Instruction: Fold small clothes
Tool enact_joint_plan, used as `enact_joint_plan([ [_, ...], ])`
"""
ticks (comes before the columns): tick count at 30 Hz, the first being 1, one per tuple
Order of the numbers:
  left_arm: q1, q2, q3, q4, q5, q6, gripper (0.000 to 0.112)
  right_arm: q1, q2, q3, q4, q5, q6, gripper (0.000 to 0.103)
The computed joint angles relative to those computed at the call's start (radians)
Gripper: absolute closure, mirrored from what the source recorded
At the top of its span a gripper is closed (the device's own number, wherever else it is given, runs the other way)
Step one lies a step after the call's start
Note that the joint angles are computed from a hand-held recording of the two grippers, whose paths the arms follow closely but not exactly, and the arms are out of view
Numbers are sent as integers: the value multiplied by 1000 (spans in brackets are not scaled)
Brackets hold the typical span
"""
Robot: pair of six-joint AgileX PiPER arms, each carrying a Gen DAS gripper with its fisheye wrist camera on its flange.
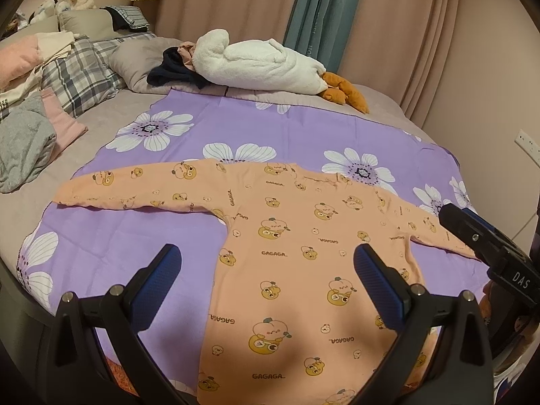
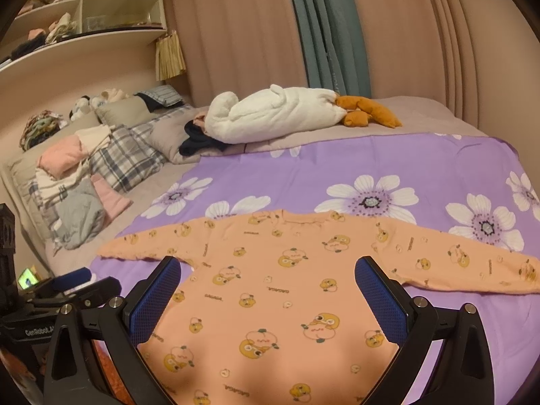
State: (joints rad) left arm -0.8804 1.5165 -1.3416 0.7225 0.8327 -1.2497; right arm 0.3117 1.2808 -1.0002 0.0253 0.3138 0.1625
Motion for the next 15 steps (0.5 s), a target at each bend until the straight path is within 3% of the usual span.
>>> enact_joint_plan([
  [15,26,24,-1,-63,-58,61,10,-27,6,-1,28,4,-7,1],
])
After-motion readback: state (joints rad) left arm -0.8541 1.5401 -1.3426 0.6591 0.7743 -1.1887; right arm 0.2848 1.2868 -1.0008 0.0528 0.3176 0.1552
